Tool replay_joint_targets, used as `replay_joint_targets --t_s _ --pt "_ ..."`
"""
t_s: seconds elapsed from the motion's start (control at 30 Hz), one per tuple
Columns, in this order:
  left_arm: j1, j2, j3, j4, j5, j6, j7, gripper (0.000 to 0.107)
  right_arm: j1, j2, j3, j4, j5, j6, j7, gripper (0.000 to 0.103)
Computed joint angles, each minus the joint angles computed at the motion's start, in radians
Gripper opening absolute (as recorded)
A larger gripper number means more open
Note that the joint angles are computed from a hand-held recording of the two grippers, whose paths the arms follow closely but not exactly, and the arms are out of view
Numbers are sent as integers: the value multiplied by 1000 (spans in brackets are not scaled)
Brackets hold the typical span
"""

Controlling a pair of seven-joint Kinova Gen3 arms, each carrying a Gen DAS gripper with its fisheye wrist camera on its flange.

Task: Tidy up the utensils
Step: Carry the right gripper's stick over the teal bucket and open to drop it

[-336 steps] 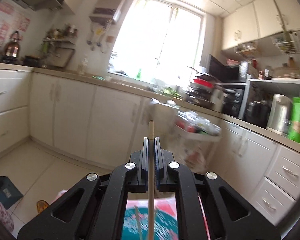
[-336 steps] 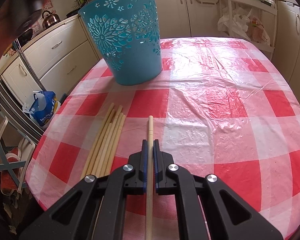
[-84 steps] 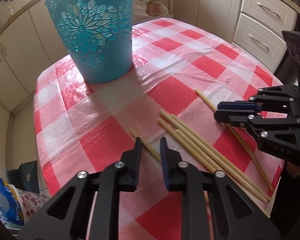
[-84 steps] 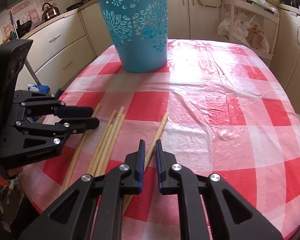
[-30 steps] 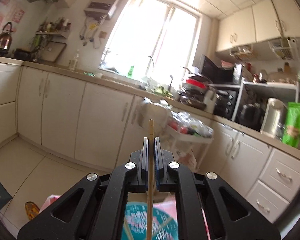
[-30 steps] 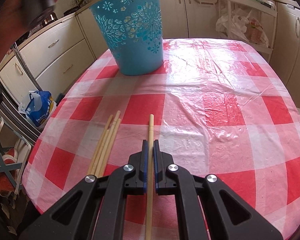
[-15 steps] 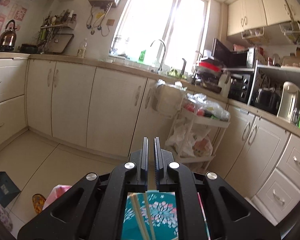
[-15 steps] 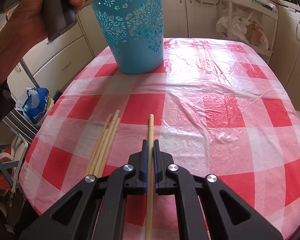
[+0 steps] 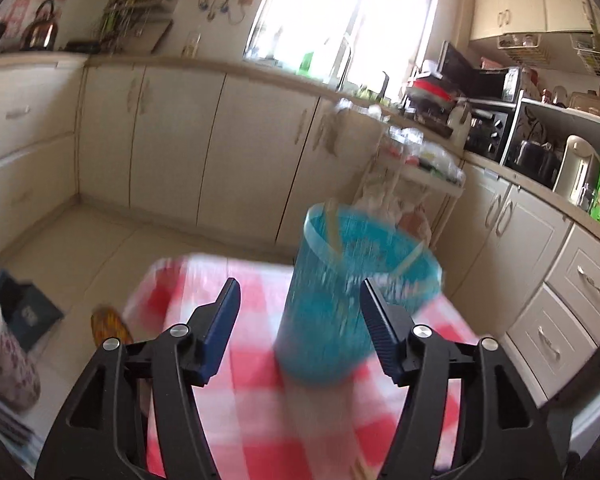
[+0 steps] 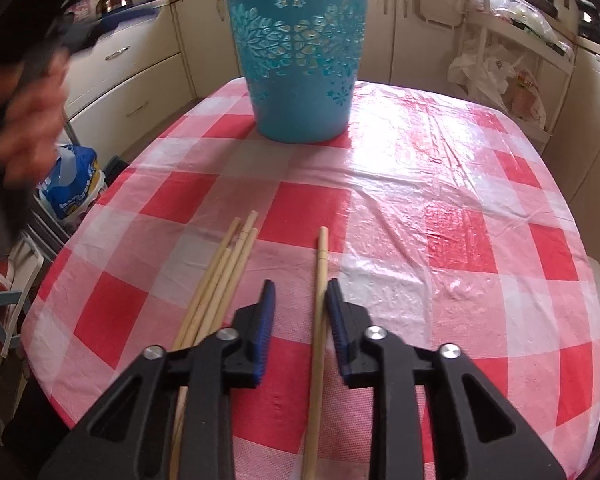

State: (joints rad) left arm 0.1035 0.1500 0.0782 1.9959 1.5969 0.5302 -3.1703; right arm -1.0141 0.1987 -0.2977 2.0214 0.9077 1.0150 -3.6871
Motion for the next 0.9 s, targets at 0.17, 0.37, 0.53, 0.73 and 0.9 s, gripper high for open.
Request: replay_joint_targets --t_s 0.17,0.37,0.53,0.73,0.9 --pt "-89 53 -33 71 -84 135 109 62 165 -38 -185 87 103 -53 -191 6" --pt "-168 137 -29 97 -76 224 124 65 91 -165 -151 216 304 -121 -435 6" --pt "-143 137 -32 114 -40 213 59 67 46 -245 -120 226 507 -37 -563 6" --pt "-130 136 -28 79 -97 211 125 68 229 -285 -60 77 710 -56 -426 6" --pt "-158 155 -18 64 -114 240 162 69 317 -154 -6 -121 763 -3 -305 6"
